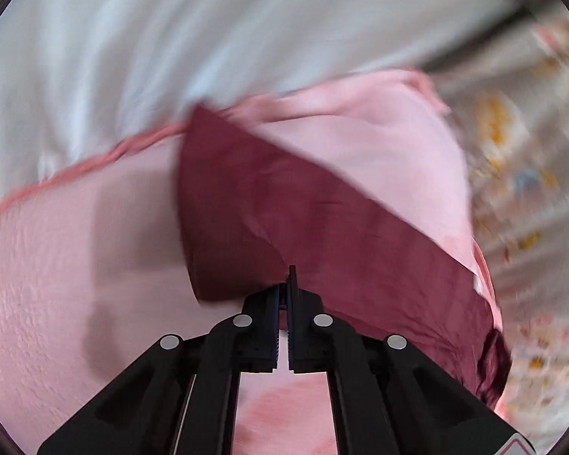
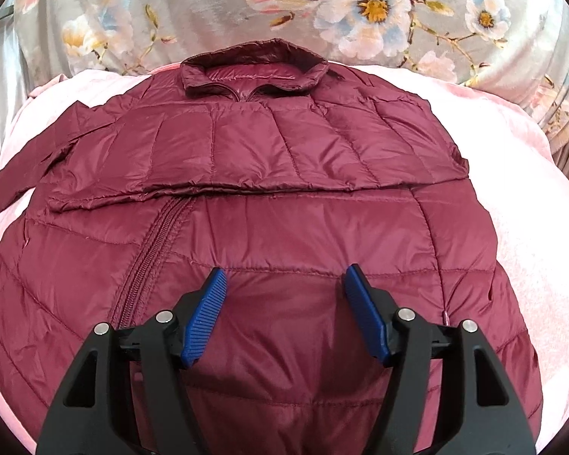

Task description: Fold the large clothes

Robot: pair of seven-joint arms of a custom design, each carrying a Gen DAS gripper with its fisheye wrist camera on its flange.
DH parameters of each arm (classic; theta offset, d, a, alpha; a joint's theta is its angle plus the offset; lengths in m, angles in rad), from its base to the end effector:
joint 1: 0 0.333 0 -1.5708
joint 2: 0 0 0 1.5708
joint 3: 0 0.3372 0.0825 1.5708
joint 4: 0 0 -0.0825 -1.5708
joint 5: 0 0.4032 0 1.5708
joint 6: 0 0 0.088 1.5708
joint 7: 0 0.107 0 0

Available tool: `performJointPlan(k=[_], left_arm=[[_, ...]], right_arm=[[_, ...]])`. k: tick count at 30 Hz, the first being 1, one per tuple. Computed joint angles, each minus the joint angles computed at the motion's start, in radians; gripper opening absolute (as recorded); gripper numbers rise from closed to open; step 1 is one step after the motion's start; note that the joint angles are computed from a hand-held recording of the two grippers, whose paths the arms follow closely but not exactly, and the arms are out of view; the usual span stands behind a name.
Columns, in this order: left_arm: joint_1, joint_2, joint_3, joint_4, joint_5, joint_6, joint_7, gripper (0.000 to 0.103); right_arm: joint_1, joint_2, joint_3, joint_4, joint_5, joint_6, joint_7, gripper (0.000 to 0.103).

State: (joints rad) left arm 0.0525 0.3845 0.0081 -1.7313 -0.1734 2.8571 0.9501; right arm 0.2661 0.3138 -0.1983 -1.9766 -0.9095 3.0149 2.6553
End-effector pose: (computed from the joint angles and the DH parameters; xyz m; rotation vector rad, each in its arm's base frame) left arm 0.7254 0.0526 0.4560 -2.5210 0.9831 -0.9902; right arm 0.6512 0.1119 0.3815 -1.6634 1.8718 -0.7895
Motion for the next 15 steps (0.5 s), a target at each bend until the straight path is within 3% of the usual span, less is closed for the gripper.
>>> performJointPlan(k=[2, 4, 8, 12, 15], left_arm=[[-0.076, -0.005, 0.037, 0.048, 0.109, -0.009, -0.02, 0.0], [-0.12, -0.003, 0.021, 0.111, 0.177, -0.02, 0.012, 0.0], [-0.187, 0.038, -0.088, 0.272, 0.214, -0.029, 0.19, 0.0], [-0.251, 0.149, -0.217, 0.474, 0.146, -0.092, 0.41, 0.0], [-0.334, 0.254, -0.24, 0.633, 0.119, -0.174, 0.483, 0.0]], right_arm=[[0.013, -0.008, -0.018, -0.01, -0.023, 0.011, 0.043, 0.063], [0.016, -0.015, -0.028, -0.02, -0.039, 0.023, 0.077, 0.063], [0.015, -0.033, -0.043, -0.043, -0.072, 0.053, 0.143, 0.063], [0.01, -0.059, -0.05, -0.074, -0.109, 0.076, 0.19, 0.063], [0.001, -0.084, -0.054, -0.1, -0.152, 0.089, 0.236, 0.063]])
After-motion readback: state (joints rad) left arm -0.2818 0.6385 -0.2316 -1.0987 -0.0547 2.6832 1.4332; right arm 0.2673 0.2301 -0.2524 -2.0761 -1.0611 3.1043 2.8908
